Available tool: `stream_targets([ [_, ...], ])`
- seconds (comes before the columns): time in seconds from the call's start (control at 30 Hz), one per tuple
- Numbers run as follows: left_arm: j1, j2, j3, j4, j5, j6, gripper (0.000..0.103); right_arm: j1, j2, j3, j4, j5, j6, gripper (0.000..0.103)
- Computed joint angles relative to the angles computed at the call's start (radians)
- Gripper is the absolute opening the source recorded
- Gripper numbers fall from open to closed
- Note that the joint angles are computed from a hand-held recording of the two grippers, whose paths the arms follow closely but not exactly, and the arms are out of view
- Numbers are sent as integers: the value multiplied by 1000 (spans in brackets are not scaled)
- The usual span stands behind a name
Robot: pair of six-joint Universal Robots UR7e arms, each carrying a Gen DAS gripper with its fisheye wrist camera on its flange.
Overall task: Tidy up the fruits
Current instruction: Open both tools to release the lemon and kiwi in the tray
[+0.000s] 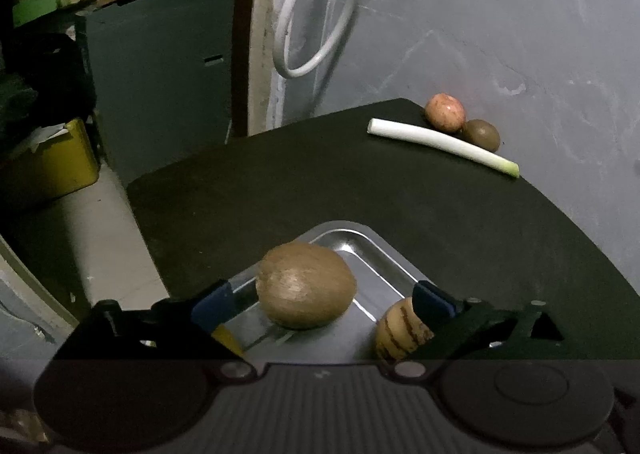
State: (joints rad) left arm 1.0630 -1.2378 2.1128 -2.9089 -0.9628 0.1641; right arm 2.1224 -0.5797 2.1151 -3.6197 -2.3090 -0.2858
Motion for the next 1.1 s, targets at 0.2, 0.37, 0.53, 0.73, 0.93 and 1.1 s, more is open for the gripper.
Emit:
stream_targets([
  [0.2, -9, -17, 11, -4, 16, -25, 102, 10, -5, 11, -42, 3, -8, 96],
  [0.37, -18, -30, 19, 11, 33, -53, 102, 18, -5, 15, -68, 2, -25, 98],
  [0.53, -28, -49, 32, 12, 42, -66, 102, 26, -8, 23, -87, -9, -31, 100],
  [0.73, -41, -65, 48, 6, 56, -78, 102, 30, -14, 34, -118, -19, -39, 102],
  [0.93, -50, -77, 60, 5, 66, -84, 102, 31, -17, 40, -136, -25, -40, 102],
  [1.1, -55, -85, 69, 3, 73, -92, 102, 30, -18, 43, -147, -26, -38, 102],
])
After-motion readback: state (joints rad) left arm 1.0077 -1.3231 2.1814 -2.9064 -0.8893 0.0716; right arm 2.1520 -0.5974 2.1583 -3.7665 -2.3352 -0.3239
